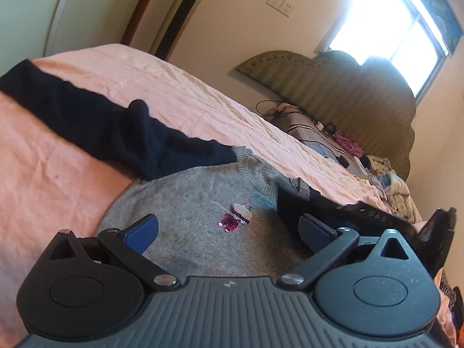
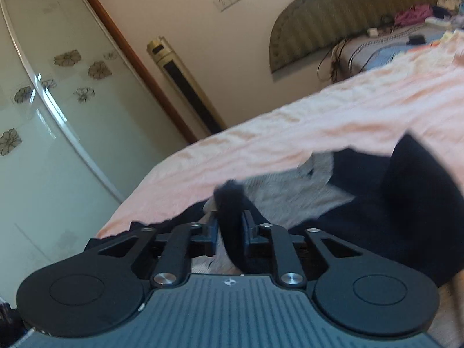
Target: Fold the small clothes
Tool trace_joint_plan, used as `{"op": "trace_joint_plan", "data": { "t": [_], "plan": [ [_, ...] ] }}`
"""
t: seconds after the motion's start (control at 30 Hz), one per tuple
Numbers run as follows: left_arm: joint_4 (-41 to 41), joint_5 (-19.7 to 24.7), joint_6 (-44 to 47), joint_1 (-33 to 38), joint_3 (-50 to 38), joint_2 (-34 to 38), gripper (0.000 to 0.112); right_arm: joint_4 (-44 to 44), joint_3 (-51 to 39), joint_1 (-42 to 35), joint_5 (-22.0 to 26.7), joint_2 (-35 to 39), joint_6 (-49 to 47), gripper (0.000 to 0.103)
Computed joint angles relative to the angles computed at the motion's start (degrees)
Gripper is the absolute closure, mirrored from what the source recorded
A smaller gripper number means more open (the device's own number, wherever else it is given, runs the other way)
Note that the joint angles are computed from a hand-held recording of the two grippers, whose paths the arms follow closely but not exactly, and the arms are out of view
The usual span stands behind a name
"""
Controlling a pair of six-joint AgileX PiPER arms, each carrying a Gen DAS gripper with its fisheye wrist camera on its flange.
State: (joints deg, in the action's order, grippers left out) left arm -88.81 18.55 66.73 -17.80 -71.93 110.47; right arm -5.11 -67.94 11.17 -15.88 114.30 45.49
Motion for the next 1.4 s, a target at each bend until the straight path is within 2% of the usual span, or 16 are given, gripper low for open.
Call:
{"op": "trace_joint_plan", "data": {
  "t": [0.03, 0.1, 0.3, 0.43, 0.57, 0.6, 0.63, 0.7, 0.77, 0.87, 0.93, 1.1, 1.17, 1.3, 1.37, 1.4],
  "plan": [
    [0.7, 0.4, -0.4, 0.1, -0.2, -0.1, 0.009, 2.7, 2.7, 1.5, -2.1, -1.1, -0.6, 0.039],
    [-2.0, 2.8, 2.7, 0.9, 0.1, -0.1, 0.009, 11.2, 10.9, 4.6, -10.2, -4.0, -8.6, 0.039],
    [8.9, 12.9, -14.2, 1.3, -11.3, 9.0, 0.009, 34.0, 25.8, 9.5, -15.5, -11.5, -36.2, 0.037],
    [24.8, 18.8, -34.7, -1.9, -28.8, 20.3, 0.009, 29.3, 30.2, 8.4, -18.0, -11.8, -27.2, 0.034],
    [45.3, 15.4, -54.1, -6.9, -40.7, 26.6, 0.017, 25.4, 30.8, 7.3, -19.5, -11.0, -22.6, 0.025],
    [50.1, 15.0, -57.2, -8.2, -42.9, 27.4, 0.028, 23.6, 31.0, 6.7, -19.9, -10.9, -20.5, 0.025],
    [54.4, 16.5, -59.6, -9.3, -46.2, 28.8, 0.064, 21.4, 31.0, 5.8, -20.5, -10.5, -17.9, 0.025],
    [64.4, 22.4, -65.7, -11.4, -55.5, 32.9, 0.107, 17.6, 31.4, 4.2, -22.2, -9.7, -13.3, 0.025],
    [72.9, 21.9, -69.0, -13.6, -57.1, 32.8, 0.107, 15.9, 31.9, 3.6, -23.3, -9.4, -10.8, 0.025],
    [80.4, 13.0, -69.6, -15.2, -49.3, 27.5, 0.107, 15.9, 32.2, 3.7, -23.8, -9.4, -10.5, 0.025],
    [85.0, 10.1, -72.1, -15.0, -47.4, 25.5, 0.107, 16.2, 31.6, 3.9, -23.4, -9.2, -10.9, 0.024],
    [90.7, 22.9, -73.6, -12.6, -60.4, 32.3, 0.105, 15.2, 31.1, 3.6, -23.3, -8.9, -10.1, 0.021],
    [92.9, 23.1, -73.6, -12.3, -57.7, 31.9, 0.102, 15.3, 31.1, 3.6, -23.1, -9.1, -10.2, 0.021],
    [100.0, 4.4, -84.2, -11.8, -35.8, 20.6, 0.085, 20.3, 31.2, 4.4, -22.2, -12.1, -16.6, 0.019],
    [92.3, -5.5, -79.5, -10.7, -28.0, 16.7, 0.065, 21.2, 28.9, 3.1, -20.8, -13.4, -20.9, 0.019],
    [86.6, -7.4, -73.9, -10.9, -27.3, 16.6, 0.041, 22.4, 25.8, 1.9, -18.1, -13.2, -24.1, 0.011]
  ]
}}
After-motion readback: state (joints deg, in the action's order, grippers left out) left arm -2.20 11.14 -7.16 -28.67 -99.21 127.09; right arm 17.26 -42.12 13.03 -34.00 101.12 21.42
